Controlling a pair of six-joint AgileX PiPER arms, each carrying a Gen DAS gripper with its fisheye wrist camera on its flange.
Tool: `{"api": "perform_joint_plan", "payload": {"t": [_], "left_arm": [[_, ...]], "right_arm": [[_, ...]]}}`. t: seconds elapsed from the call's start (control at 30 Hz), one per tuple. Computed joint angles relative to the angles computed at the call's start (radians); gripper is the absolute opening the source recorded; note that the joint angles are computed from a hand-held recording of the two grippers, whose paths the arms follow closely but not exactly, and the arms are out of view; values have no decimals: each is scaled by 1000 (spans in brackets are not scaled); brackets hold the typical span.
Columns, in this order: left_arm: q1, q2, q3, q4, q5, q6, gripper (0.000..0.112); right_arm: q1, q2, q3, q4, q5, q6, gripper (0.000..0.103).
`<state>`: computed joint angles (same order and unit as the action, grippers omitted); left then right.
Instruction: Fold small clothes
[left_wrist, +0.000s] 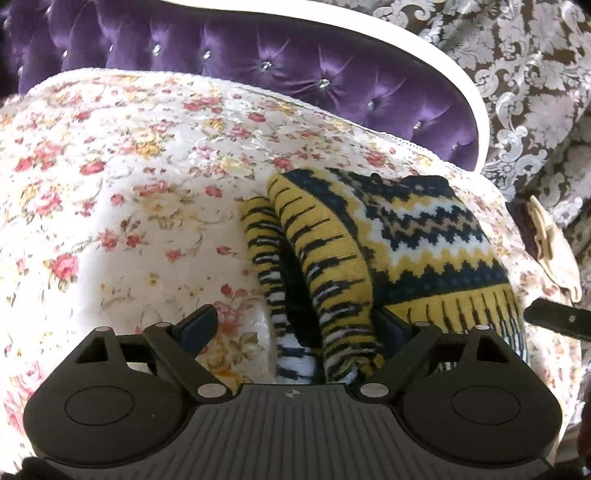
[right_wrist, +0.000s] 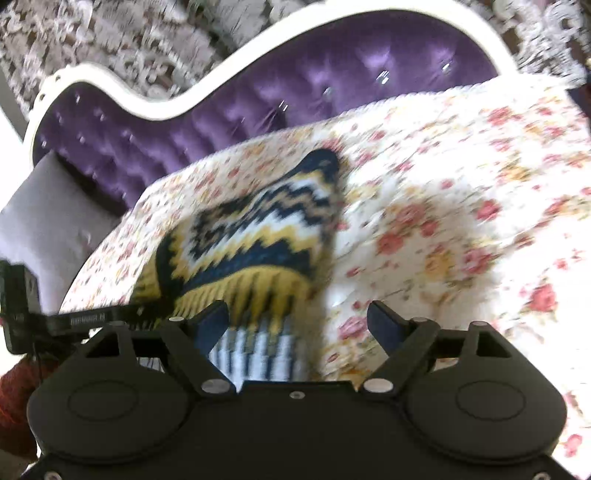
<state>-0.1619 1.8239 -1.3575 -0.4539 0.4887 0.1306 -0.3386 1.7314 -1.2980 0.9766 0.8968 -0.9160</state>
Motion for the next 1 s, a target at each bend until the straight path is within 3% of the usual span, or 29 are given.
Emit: {"api": "perform_joint_plan", "payload": {"t": [0.13,0.2,0.33,0.47,0.57,0.6,0.8,0.87,1.0], "left_arm": [[-39,-6,-13,152,-13,-112,91],[-31,-7,1,135,-18,-110,97],[-17,-15,35,71,-49,-48,97],[-12,-18,48,42,-64,-12,99],[-13,-19,58,30,-82,6,100],[-14,-18,57,36,-82,-1,100],[-17,-49,76,37,-97,-29,97],[-37,-98,121,132,-135,-122,96],[-92,-218,206,467,-174,-451,96]], "right_arm": [[16,-11,8,26,-59,-13,85],[39,-13,4,18,-102,-14,85],[98,15,-38,-22,-171,14,86],[203,78,-95,-220,-286,120,87],[239,146,-127,-343,-329,197,97],[235,157,-118,-319,-349,175,102],[197,125,-87,-203,-335,74,101],[178,72,-39,-114,-333,7,101],[130,-75,99,61,-328,-153,102]]}}
